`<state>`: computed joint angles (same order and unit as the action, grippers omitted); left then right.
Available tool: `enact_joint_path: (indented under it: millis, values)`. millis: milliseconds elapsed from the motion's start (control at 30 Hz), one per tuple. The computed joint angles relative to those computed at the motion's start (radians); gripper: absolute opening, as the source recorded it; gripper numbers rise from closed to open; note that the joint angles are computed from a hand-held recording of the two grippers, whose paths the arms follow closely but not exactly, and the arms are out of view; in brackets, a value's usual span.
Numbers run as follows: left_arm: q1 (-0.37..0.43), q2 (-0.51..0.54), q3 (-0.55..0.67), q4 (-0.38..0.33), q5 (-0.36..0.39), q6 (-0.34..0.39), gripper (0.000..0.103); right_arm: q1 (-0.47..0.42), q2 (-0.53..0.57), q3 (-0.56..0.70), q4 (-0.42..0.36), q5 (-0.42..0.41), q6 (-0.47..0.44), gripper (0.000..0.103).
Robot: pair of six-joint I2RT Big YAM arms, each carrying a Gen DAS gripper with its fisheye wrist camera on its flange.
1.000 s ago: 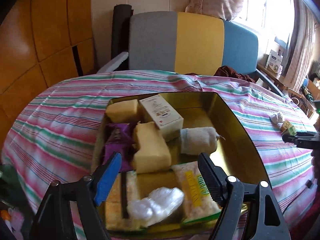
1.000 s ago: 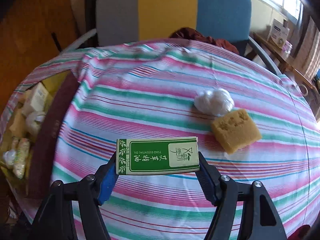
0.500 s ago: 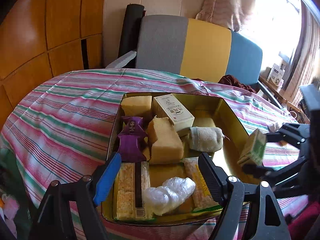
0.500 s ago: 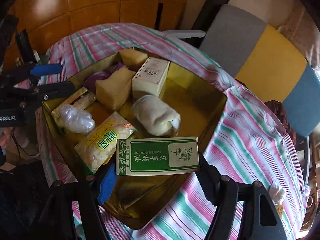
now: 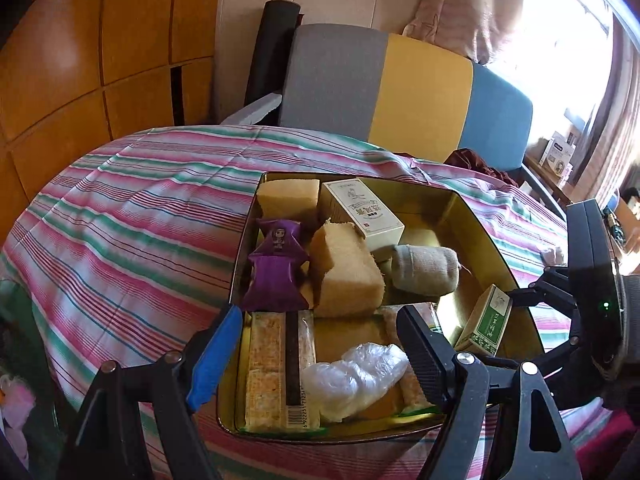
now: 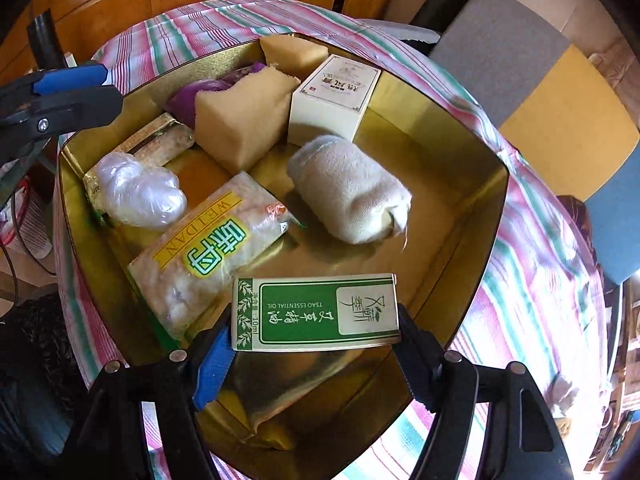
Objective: Organize objects
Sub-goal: 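Lower the green box into the gold tray and open the right tool, then move both tools back toward the white ball and yellow sponge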
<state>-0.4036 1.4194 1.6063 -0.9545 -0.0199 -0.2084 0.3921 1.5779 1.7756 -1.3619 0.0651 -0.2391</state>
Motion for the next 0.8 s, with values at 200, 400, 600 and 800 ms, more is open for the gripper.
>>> enact_joint_path:
  millis: [200, 400, 600, 800]
  values:
    - [-0.002, -0.002, 0.002, -0.004, -0.002, 0.002, 0.081, 0.000, -0.015, -0.008, 0.010, -0.012, 0.003, 0.082]
    - [-0.011, -0.009, 0.003, -0.002, -0.017, 0.013, 0.082, 0.003, -0.045, -0.017, 0.030, -0.032, 0.023, 0.082]
    - [-0.026, -0.014, 0.005, 0.001, -0.041, 0.027, 0.082, -0.019, -0.117, -0.058, 0.081, -0.059, 0.092, 0.082]
    - [-0.046, -0.016, 0.011, -0.001, -0.063, 0.044, 0.082, -0.090, -0.169, -0.097, 0.132, -0.081, 0.181, 0.082]
